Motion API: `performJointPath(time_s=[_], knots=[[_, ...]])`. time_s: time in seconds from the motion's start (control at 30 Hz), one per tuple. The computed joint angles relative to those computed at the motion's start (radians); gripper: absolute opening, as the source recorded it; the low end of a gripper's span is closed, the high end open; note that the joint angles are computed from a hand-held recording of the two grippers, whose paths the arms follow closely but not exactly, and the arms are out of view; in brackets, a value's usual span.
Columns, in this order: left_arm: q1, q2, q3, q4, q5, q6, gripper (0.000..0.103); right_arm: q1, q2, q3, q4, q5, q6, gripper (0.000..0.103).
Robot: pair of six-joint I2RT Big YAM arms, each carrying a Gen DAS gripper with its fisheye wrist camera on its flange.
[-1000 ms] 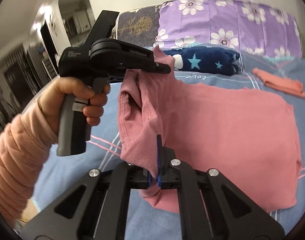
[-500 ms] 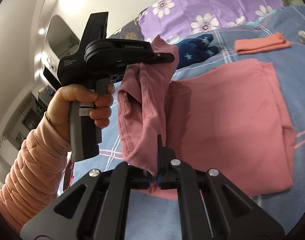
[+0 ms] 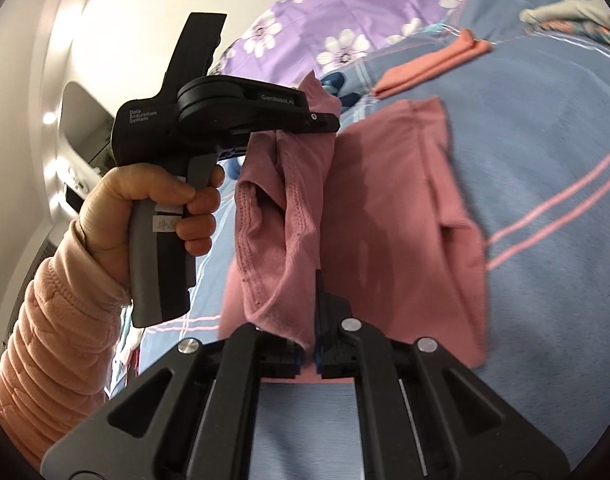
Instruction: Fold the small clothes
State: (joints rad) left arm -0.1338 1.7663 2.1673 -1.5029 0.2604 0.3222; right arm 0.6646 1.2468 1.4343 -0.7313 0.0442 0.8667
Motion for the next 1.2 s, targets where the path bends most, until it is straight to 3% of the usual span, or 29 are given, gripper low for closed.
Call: performJointPath(time_s=[0.07, 0.23, 0.3, 0.5, 0.7, 0.77, 0.87, 0.97, 1.03, 1.13, 1.2], knots=[[-0.021, 0.004, -0.008, 0.005, -0.036, -0.004, 0.014, -0.012, -0.007, -0.02, 0.005, -0.008, 0.021, 0.004], [-0.055, -0.023, -0.037, 0.065, -0.017, -0.017, 0.052, -0.043, -0.009, -0.065, 0.014, -0.058, 0.073, 0.004], [-0.065, -0.05, -0.058, 0.104, -0.023, 0.009, 0.058, -0.05, -0.018, -0.087, 0.034, -0.08, 0.092, 0.005], [-0.046, -0.149, -0.157, 0.195, -0.045, 0.099, 0.068, -0.052, -0.035, -0.118, 0.07, -0.092, 0.111, 0.006], [0.05, -0.293, -0.362, 0.271, -0.054, 0.195, 0.073, -0.055, -0.046, -0.146, 0.101, -0.101, 0.132, 0.006], [0.096, -0.347, -0.438, 0.303, -0.043, 0.209, 0.074, -0.051, -0.043, -0.139, 0.094, -0.094, 0.128, 0.007], [0.169, -0.409, -0.523, 0.319, -0.001, 0.217, 0.076, -0.044, -0.045, -0.131, 0.074, -0.069, 0.117, 0.017], [0.225, -0.454, -0.588, 0.322, 0.036, 0.227, 0.078, -0.036, -0.011, -0.078, 0.012, -0.026, 0.088, 0.022], [0.242, -0.474, -0.621, 0.32, 0.046, 0.239, 0.078, -0.028, -0.004, -0.052, -0.014, 0.01, 0.078, 0.005], [0.257, -0.499, -0.664, 0.335, 0.067, 0.243, 0.078, -0.015, -0.06, -0.071, 0.033, 0.08, 0.09, 0.005], [0.27, -0.505, -0.678, 0.327, 0.106, 0.243, 0.08, -0.001, -0.071, -0.055, -0.02, 0.149, 0.066, 0.005]])
